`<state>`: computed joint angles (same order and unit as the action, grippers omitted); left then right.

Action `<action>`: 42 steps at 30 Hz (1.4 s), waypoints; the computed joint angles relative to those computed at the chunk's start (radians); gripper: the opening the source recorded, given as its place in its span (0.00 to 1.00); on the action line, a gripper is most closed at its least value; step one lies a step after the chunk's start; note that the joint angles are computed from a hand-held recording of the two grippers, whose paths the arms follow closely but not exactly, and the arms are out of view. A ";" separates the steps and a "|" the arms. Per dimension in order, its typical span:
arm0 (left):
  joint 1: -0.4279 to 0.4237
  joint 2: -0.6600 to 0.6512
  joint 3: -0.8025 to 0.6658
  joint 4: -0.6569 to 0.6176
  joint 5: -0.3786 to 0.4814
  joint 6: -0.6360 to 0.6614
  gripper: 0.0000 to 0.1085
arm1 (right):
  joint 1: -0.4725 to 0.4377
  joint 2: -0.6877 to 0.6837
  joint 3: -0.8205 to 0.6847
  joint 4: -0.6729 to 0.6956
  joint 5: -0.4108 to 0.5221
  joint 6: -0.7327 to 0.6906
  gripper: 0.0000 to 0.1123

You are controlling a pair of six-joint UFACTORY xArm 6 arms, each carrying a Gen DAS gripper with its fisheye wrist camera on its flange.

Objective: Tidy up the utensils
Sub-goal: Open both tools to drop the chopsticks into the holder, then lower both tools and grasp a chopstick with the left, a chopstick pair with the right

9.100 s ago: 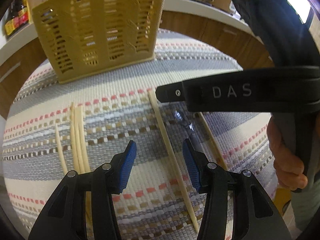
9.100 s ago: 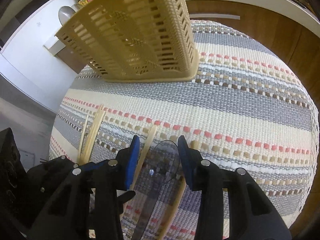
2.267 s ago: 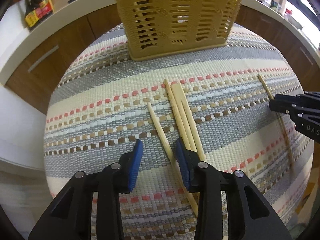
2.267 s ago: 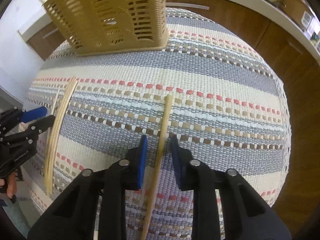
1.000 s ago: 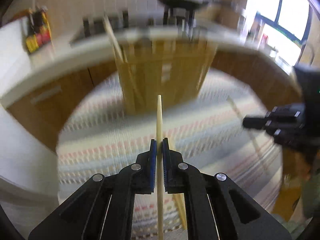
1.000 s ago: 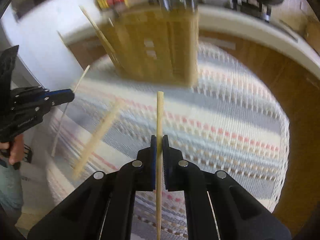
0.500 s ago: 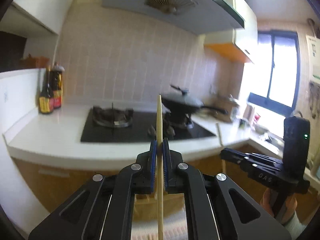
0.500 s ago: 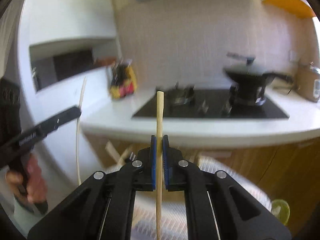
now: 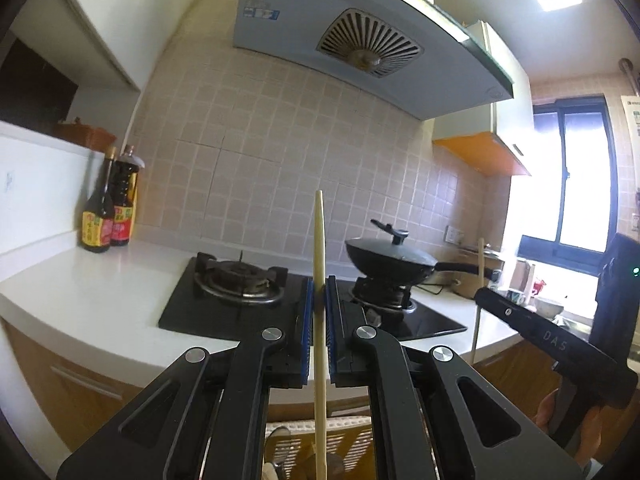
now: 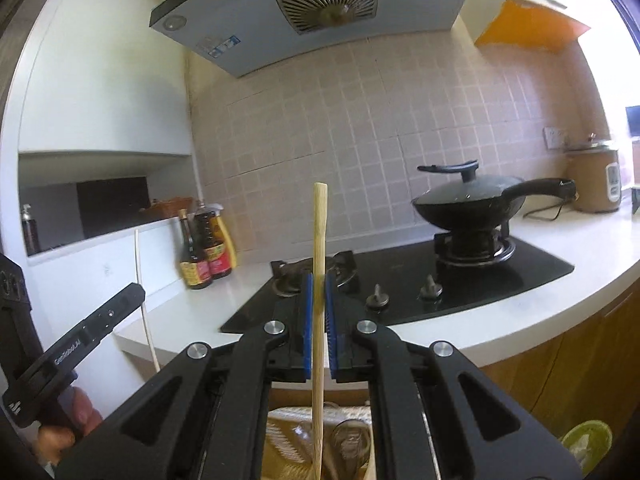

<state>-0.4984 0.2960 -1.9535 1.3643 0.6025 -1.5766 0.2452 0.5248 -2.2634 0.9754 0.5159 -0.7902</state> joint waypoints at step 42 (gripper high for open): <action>-0.187 -0.381 0.563 -0.463 0.246 0.189 0.48 | -0.099 -0.432 0.623 -0.310 0.440 0.207 0.46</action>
